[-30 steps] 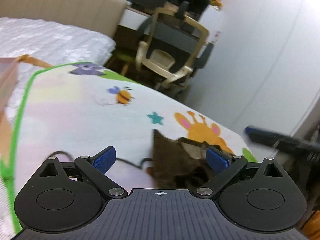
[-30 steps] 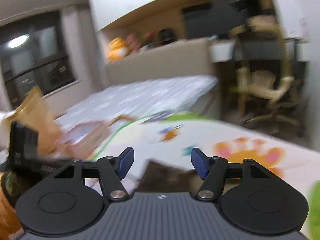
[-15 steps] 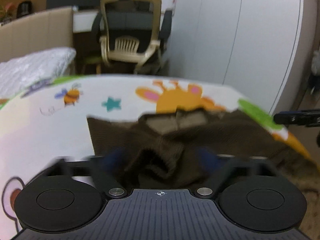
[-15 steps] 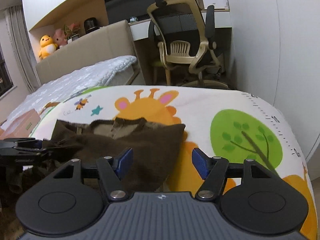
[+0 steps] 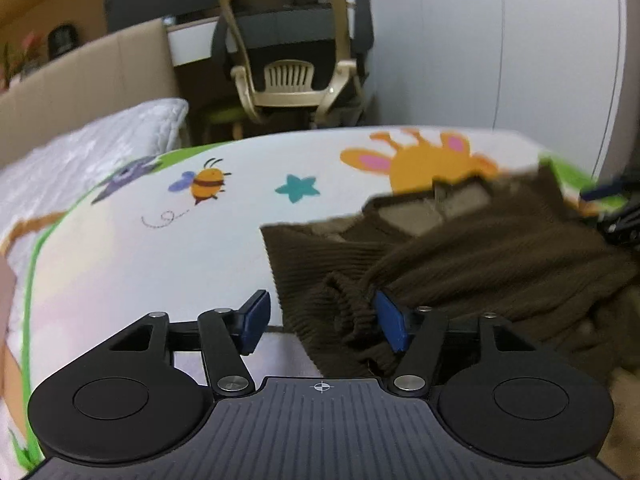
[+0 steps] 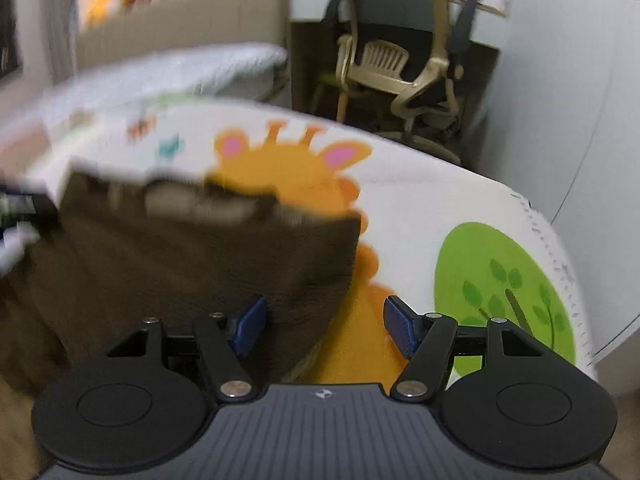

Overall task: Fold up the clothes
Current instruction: 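Grasp the dress side edge with both grippers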

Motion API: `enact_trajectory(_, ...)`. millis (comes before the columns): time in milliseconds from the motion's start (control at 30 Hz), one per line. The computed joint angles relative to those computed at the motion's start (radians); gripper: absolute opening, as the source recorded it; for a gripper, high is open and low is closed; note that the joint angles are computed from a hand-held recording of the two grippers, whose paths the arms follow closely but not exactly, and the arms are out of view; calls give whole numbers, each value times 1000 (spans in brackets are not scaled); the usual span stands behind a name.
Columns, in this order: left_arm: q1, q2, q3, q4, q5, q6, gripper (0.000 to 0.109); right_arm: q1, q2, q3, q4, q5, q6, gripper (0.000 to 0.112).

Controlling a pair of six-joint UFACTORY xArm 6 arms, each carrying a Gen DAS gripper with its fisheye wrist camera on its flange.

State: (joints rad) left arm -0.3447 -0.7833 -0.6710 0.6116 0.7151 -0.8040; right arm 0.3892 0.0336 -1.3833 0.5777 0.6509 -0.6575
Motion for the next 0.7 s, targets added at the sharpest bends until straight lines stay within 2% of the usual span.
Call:
enact_trajectory(67,67,-32,10,-125,-73,19,80,-25,46,-77,59,46,57,65)
enact_trajectory(133,141,-23,5,-273,-141,48,90,-26,95,-129,54,44,120,65)
enact_trajectory(233,195,43,-15,-433,-182,101,91,-9,171,-198,9,46,199,65)
enact_trajectory(267,204,68,-19,-462,-192,104,90,-2,197,-224,-4,60,215,62)
enact_trajectory(333,217,117,-29,-513,-210,112,89,14,234,-262,-22,79,219,42)
enact_trajectory(367,214,133,-32,-509,-219,109,85,24,241,-268,-27,80,198,31)
enact_trajectory(400,209,150,-36,-505,-228,106,83,34,236,-263,-30,79,169,12)
enact_trajectory(433,206,168,-39,-501,-236,103,79,37,215,-244,-20,76,152,11)
enact_trajectory(467,201,181,-44,-501,-239,106,38,40,190,-223,-6,72,138,11)
enact_trajectory(500,196,182,-53,-508,-229,127,16,39,152,-189,21,61,110,10)
enact_trajectory(600,177,113,-31,-521,-233,142,13,9,-26,-44,171,49,-39,10)
enact_trajectory(700,126,-32,-2,-450,-175,118,12,-35,-233,119,265,75,-151,10)
